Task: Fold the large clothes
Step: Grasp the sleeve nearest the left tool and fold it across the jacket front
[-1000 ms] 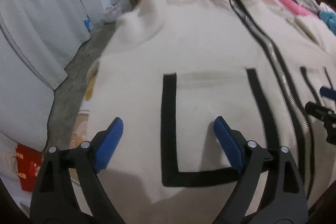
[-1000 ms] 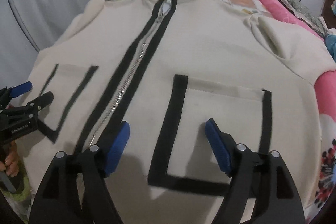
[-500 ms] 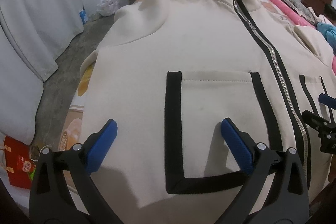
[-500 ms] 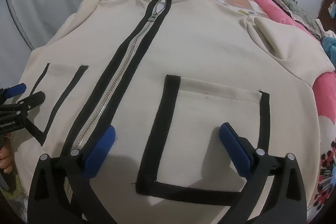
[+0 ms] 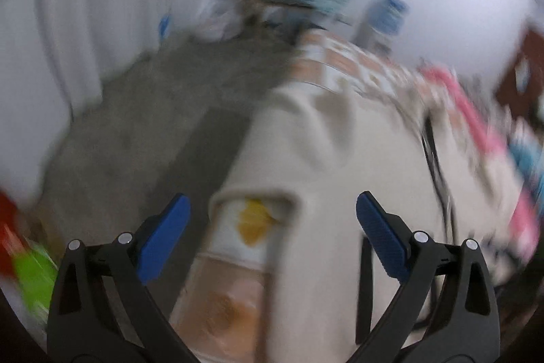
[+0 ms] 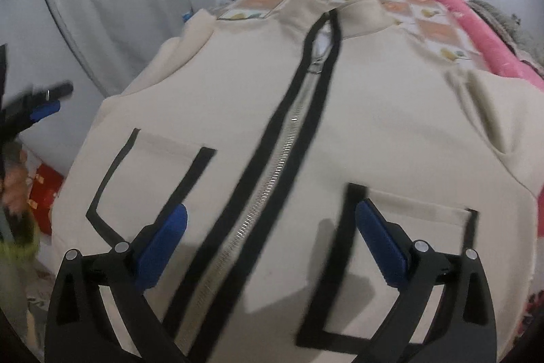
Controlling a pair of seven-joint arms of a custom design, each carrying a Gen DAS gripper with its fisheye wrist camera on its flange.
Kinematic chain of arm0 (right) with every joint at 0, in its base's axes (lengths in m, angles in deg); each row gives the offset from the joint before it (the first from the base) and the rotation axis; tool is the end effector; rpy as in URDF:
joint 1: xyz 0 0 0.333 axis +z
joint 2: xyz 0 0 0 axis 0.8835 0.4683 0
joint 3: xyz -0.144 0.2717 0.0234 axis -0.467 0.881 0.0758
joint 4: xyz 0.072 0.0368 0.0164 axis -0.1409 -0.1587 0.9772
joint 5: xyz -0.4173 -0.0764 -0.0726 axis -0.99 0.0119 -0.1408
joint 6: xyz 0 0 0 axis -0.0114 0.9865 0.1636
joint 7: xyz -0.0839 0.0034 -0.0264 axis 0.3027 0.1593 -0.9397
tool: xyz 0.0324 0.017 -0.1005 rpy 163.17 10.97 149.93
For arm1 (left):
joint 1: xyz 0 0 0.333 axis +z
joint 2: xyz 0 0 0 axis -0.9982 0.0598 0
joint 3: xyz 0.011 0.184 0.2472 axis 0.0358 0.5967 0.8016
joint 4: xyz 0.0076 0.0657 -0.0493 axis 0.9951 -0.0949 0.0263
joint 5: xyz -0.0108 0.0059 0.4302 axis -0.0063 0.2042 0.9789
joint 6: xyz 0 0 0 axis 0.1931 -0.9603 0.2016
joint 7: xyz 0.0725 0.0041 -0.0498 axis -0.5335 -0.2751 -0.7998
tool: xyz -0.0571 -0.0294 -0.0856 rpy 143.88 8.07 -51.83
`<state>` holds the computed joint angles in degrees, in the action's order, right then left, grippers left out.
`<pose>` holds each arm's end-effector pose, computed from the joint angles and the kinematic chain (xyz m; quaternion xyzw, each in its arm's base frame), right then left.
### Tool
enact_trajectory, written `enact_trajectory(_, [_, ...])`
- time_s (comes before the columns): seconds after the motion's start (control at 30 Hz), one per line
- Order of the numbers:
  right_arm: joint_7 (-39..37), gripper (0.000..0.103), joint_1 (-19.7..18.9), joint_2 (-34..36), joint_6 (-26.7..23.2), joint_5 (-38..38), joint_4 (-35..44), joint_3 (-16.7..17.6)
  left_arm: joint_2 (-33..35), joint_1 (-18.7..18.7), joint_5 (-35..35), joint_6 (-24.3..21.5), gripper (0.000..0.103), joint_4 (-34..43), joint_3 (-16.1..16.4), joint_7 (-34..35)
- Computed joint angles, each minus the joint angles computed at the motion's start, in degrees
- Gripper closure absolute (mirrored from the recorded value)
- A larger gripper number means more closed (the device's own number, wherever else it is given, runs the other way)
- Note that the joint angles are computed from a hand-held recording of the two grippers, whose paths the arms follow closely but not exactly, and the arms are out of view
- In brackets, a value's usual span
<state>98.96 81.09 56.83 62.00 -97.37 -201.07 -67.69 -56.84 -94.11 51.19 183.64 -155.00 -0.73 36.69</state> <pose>0.4149 0.2469 0.5308 -0.6656 0.6869 -0.1542 0.2478 0.5244 -0.0935 0.5587 -0.6616 0.6540 -0.3458 0.1226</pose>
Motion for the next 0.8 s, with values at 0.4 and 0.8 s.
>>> enact_trajectory(0.4, [2.45,0.006,-0.44,4.46,-5.55,-2.38,4.66,0.89,31.87,9.4,-52.61,-35.26,0.015,17.55,9.53,2.49])
enact_trajectory(0.8, [4.68,0.006,0.37,8.23,-8.25,-5.96,8.68,0.73,37.6,16.93,-60.51,-35.52,0.085,18.1,-0.69,0.37])
